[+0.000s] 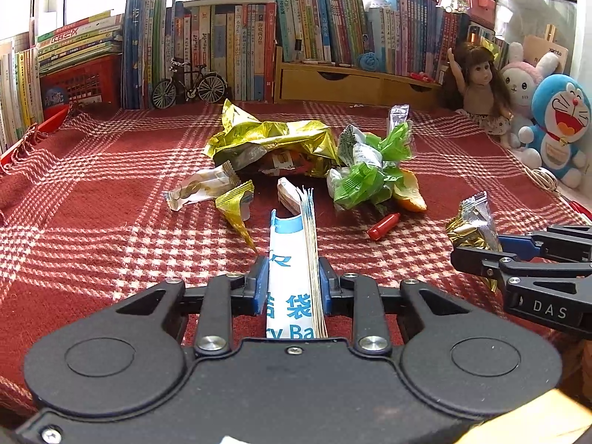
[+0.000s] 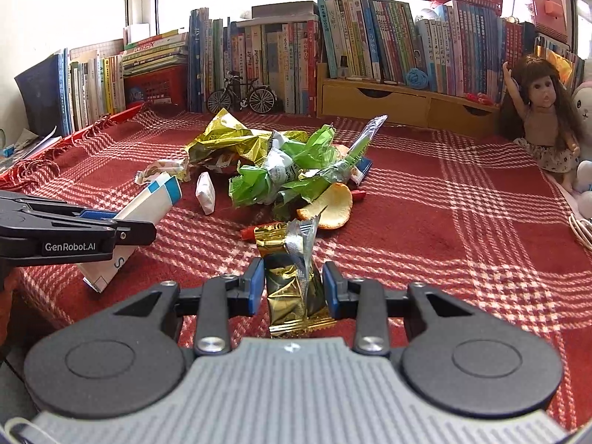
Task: Collect trash
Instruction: 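Lift both held items and carry them down to the black trash bin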
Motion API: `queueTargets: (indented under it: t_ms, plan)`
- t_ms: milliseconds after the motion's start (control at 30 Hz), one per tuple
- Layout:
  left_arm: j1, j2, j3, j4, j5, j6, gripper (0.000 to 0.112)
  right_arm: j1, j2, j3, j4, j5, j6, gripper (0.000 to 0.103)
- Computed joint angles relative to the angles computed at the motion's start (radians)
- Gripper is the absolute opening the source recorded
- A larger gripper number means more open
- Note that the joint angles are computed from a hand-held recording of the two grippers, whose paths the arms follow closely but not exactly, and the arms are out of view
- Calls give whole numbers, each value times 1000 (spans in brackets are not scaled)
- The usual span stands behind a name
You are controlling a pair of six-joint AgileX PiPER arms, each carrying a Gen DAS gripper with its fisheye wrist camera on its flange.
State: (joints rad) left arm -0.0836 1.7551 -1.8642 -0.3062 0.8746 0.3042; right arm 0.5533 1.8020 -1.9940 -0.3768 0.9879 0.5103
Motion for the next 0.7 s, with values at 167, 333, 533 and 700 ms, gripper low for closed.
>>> queueTargets:
  t_ms: [167, 333, 533, 700]
  plan:
    - [27, -76, 71, -68, 21, 91, 26, 13, -32, 33, 24, -9, 10, 40]
    - [75, -168, 157, -146, 72, 199, 26, 39, -74, 81, 33, -8, 22, 40]
    - [164, -285, 269, -238, 170, 358, 26, 86, -157, 174, 66, 5, 26, 40]
    - [244, -353, 326, -285, 316, 494, 26, 126, -224, 258, 123, 26, 16, 40]
